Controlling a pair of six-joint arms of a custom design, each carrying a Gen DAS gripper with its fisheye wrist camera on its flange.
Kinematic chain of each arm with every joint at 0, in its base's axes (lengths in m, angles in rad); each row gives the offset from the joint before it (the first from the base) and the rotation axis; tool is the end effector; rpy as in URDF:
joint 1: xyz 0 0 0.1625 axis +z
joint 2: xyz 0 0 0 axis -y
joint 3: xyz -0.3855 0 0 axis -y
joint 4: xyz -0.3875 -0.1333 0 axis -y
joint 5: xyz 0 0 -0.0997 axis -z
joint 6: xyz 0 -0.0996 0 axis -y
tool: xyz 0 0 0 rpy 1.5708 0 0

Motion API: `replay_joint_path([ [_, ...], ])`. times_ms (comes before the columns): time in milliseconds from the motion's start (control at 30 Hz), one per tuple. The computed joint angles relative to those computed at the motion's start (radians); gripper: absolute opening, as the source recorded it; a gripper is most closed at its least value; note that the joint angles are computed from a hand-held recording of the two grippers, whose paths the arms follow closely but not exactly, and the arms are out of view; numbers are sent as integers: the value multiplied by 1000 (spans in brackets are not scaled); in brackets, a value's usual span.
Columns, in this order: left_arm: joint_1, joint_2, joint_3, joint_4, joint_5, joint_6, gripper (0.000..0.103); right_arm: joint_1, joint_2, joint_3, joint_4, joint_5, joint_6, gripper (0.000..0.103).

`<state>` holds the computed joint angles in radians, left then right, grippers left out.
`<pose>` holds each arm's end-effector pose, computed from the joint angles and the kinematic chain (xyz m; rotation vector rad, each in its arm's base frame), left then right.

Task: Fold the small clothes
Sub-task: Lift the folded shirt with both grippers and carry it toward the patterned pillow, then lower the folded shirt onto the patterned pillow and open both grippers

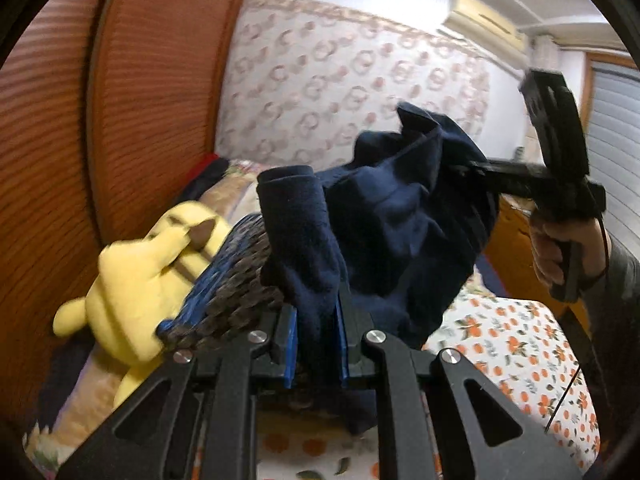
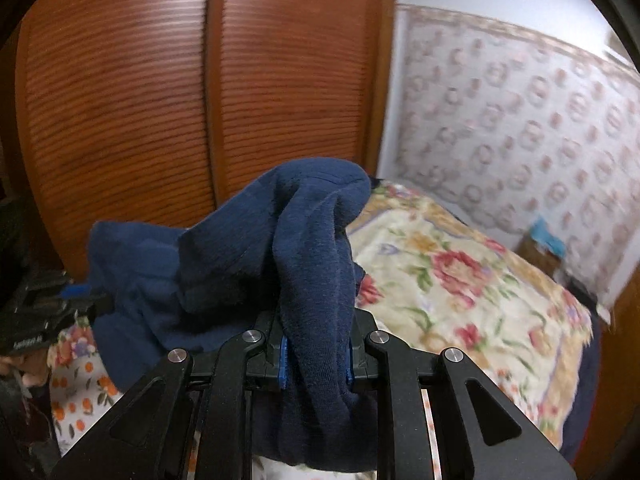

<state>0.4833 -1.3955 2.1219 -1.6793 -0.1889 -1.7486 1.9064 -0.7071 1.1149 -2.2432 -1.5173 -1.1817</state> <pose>-0.2710 -0.4032 0.2117 -0.1443 1.9866 -1.4805 0.3848 -0.6824 0.1893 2.1096 -2.2097 0.4043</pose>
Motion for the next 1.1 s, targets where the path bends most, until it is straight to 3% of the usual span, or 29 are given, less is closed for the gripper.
replay_joint_path([
  [133,1,-7,4,232,-32,-288,13,35,109,-65,4,-31,-24,17],
  [267,4,31,7,315,-64,-439,15,51,216,-133,-20,-82,15,21],
  [433,9,53,7,325,-83,-467,16,58,287,-184,-114,-119,108,38],
  [567,2,41,-10,390,-89,-472,21,52,261,-146,-158,-107,96,40],
  [767,-18,45,-64,598,-96,-584,44,28,170,-18,-147,-75,61,46],
  [867,-34,42,-79,666,-95,-620,59,27,186,-5,-152,-125,51,50],
  [967,-52,63,-124,802,-111,-711,60,25,215,-1,-215,-192,72,52],
  [1100,-69,94,-181,916,-130,-763,60,12,170,50,-252,-161,112,52],
])
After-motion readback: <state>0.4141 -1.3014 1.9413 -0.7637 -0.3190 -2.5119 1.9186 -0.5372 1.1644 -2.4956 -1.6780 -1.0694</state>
